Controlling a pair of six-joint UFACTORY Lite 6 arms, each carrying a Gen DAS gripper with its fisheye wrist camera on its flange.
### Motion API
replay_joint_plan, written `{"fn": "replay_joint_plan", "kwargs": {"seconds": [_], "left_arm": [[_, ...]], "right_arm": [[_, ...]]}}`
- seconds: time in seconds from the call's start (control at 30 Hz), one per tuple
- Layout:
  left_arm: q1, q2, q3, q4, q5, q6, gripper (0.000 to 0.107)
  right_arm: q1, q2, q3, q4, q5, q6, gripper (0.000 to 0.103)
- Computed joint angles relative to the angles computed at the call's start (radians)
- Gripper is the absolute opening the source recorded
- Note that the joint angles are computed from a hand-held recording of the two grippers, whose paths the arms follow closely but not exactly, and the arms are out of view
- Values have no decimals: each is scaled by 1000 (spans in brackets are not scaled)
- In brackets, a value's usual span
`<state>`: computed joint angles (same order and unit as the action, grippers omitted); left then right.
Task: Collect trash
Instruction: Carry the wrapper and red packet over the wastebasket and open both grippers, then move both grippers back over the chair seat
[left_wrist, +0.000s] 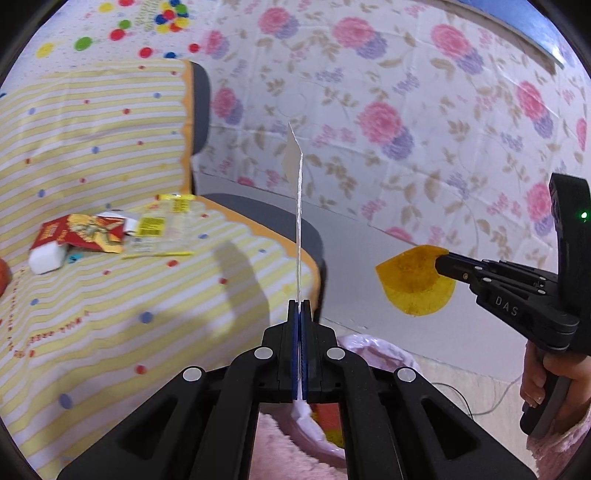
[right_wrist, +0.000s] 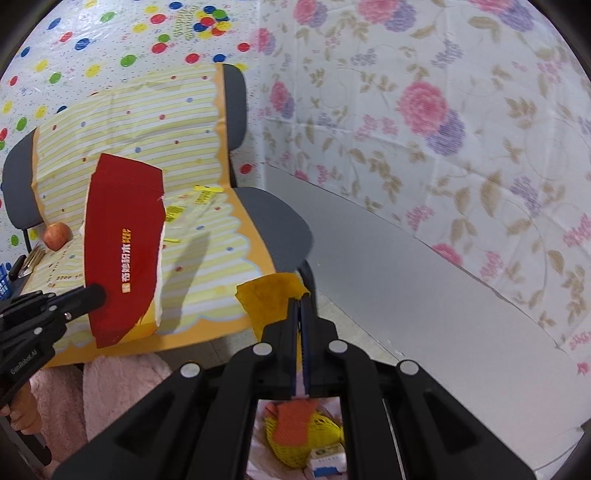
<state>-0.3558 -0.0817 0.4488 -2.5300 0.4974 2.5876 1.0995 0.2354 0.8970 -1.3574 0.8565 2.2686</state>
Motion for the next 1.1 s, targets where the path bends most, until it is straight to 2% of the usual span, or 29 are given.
{"fn": "replay_joint_plan", "kwargs": {"seconds": [0.2, 0.43, 0.93, 1.0, 1.07, 1.1], "left_arm": [[-147, 133, 51, -93, 27, 64, 1], [-270, 261, 116, -182, 57, 142, 1], [-327, 503, 344, -252, -34, 174, 3], [-309, 500, 343, -228, -37, 145, 3], [-287, 482, 329, -230, -39, 144, 7], [-277, 472, 321, -231, -38, 144, 9]], "right_arm": [[75, -79, -135, 91, 72, 60, 2], [103, -94, -241, 114, 63, 171, 2], [-87, 24, -312, -188, -164, 427, 3], [-124, 50, -306, -248, -211, 467, 11], [-129, 65, -298, -264, -226, 476, 32], [-126, 69, -292, -255, -225, 467, 32]]}}
